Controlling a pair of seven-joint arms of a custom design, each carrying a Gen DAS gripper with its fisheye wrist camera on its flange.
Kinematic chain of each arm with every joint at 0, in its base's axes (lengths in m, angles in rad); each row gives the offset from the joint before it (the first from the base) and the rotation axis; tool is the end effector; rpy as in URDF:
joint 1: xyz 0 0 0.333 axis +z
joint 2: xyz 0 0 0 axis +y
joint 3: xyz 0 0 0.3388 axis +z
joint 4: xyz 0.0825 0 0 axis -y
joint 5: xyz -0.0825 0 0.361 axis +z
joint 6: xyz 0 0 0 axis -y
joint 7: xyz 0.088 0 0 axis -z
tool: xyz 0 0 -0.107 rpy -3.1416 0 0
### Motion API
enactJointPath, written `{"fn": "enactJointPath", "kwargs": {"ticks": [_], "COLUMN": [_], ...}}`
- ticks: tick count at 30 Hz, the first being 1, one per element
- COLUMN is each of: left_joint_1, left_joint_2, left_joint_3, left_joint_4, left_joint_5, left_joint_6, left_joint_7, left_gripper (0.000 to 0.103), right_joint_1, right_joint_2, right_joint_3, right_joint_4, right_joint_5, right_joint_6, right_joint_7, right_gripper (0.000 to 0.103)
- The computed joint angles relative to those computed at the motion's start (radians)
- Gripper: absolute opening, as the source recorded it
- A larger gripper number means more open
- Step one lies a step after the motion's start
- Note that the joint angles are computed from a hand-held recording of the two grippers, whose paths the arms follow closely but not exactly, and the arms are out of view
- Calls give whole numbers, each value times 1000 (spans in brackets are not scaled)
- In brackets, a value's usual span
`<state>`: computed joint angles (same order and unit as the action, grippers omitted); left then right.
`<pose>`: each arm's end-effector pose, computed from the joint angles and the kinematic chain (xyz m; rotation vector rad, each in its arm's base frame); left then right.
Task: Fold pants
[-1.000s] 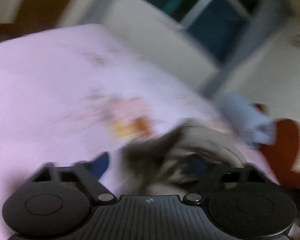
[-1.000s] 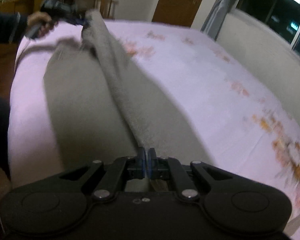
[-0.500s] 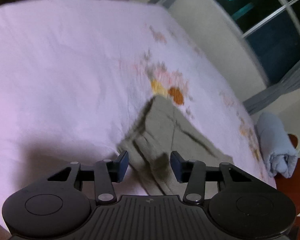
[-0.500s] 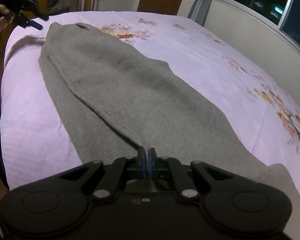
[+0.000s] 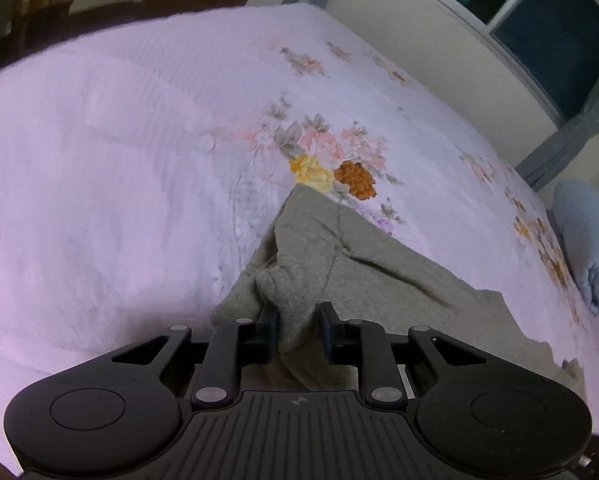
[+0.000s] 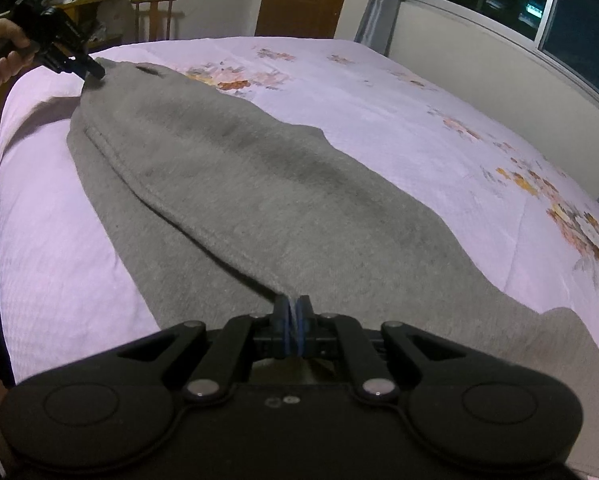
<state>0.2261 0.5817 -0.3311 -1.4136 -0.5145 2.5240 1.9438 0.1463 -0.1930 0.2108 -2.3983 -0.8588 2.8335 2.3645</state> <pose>0.7448 -0.0112 0.4640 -1.9802 2.0418 -1.1470 0.4346 0.2081 0.4809 -2.0878 1.5059 -0.8632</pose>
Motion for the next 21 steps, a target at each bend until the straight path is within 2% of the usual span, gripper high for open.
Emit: {"fn": "enactJointPath", "kwargs": {"ticks": [3,6,8,10,12,13,14,15,16,18,21], "left_joint_1": [20,70,94,74,7,-8,5,29,47,56,55], "left_joint_2": [3,19,36,61,116,138,139,129,114,94,83], "left_joint_3": [-33,-105,-128,-81,22,46,40,18,3,-8,-11], "left_joint_4": [28,84,131,175,238,246,219,182,150,120,122], "left_joint_5": [-38,-158,-219,-185,-41,14,-1,-35,-66,-79,-82], "left_joint_6": [4,-6,-57,-144,-244,-271,-264,-238,-214,-192,-185], "left_joint_7": [49,161,230,215,109,69,75,82,87,117,132], "left_gripper": [19,16,12,12,12,12,12,12,12,12,12], "right_joint_1": [-14,-41,-45,-21,50,92,111,95,55,3,-8], "right_joint_2": [-14,-59,-98,-135,-135,-119,-99,-84,-76,-77,-76], "right_joint_3": [11,33,44,27,-33,-65,-72,-48,-6,40,53], "right_joint_4": [4,14,12,-16,-70,-88,-96,-100,-102,-100,-93], "right_joint_5": [-37,-122,-143,-91,68,159,209,200,153,114,120], "right_joint_6": [0,2,-3,7,19,10,-11,-22,-15,1,-3], "right_joint_7": [51,143,150,67,-117,-207,-264,-264,-210,-143,-156], "right_gripper": [0,0,0,0,0,0,0,0,0,0,0]}}
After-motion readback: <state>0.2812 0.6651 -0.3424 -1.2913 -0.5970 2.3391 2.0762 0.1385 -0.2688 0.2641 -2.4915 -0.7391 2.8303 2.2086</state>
